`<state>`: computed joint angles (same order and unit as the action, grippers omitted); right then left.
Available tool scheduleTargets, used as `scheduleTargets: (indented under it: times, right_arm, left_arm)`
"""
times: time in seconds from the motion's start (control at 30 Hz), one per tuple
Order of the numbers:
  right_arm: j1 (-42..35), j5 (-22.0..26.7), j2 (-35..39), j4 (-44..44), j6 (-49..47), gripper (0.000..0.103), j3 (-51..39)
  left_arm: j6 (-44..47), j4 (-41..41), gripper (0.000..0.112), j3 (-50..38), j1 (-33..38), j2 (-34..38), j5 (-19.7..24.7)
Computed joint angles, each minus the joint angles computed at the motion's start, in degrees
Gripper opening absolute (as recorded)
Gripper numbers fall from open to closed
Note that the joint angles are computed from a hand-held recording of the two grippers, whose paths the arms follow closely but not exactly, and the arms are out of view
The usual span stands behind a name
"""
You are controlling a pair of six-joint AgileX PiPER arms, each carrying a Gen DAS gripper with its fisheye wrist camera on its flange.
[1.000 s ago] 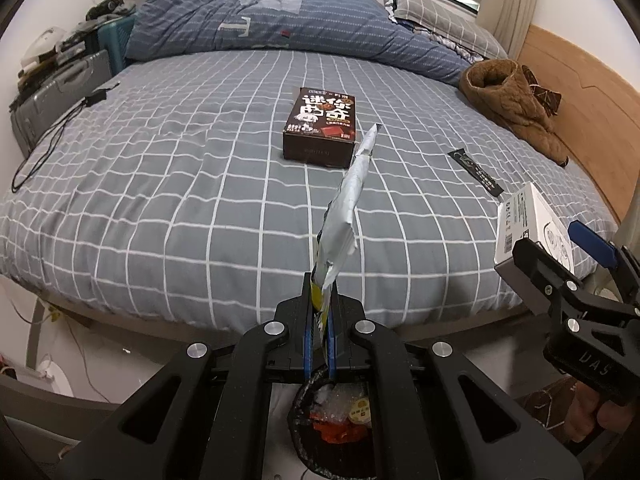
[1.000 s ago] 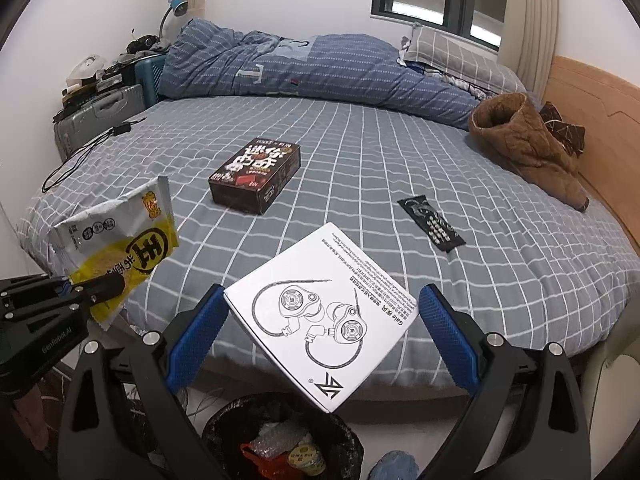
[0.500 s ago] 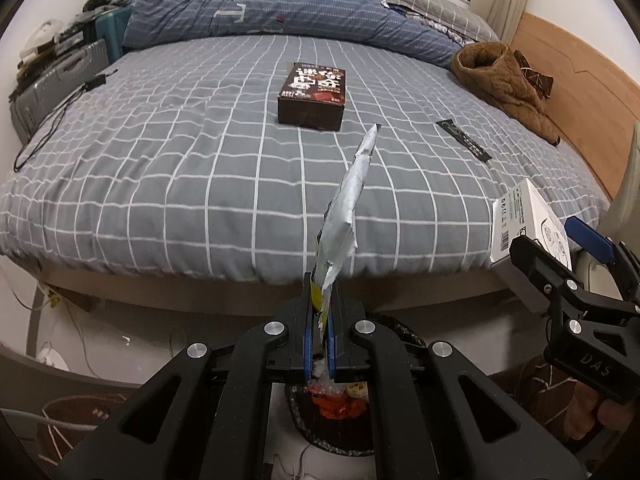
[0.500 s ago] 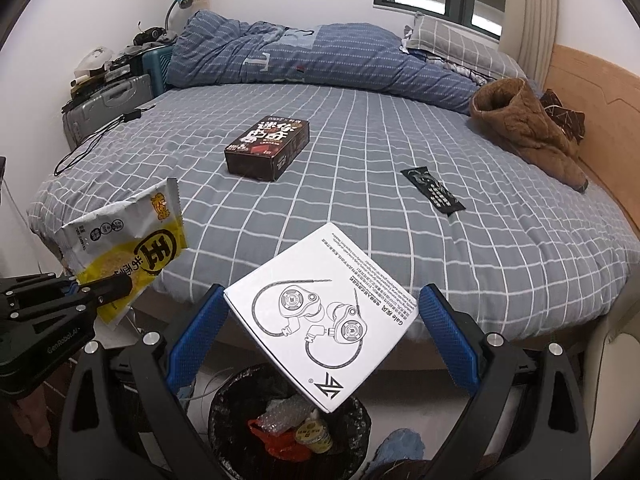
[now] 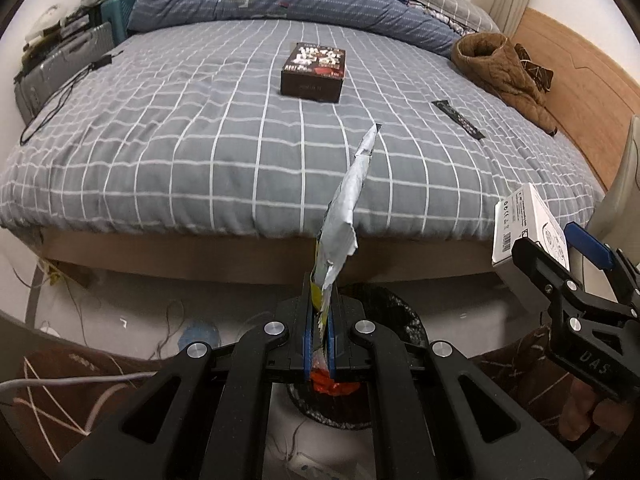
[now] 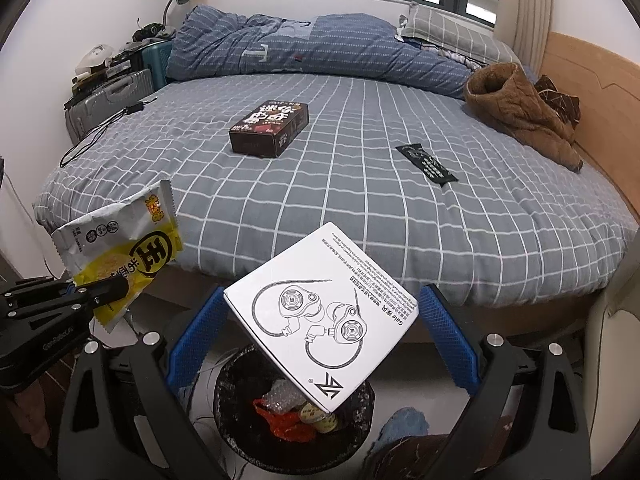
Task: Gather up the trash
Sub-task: 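Lower both held items over the trash bin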
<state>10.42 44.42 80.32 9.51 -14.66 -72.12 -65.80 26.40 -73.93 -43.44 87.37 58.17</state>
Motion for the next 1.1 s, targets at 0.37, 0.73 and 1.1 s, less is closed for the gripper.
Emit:
scheduleTargets:
  times: [0.37,0.73,1.1]
  right_arm:
    - [-0.9,0.2,-0.9,1.4,-1.6,0.092,7.7]
    - [-0.4,-2.4,6.7,1.5,-1.7,0.092,9.1]
    - [3.7,-3.7,15.0,-0.7,0.8,0.092,6.6]
  left_arm:
    - [-1.9,-2.5,0.004,6.4,-0.9,0.8,-4.9]
    - [2.8,-8.8,0.004,9.6,4.0,6.5,-12.6]
    - [5.5,-10.9,0.004,12.1,8.8,9.5,-16.2]
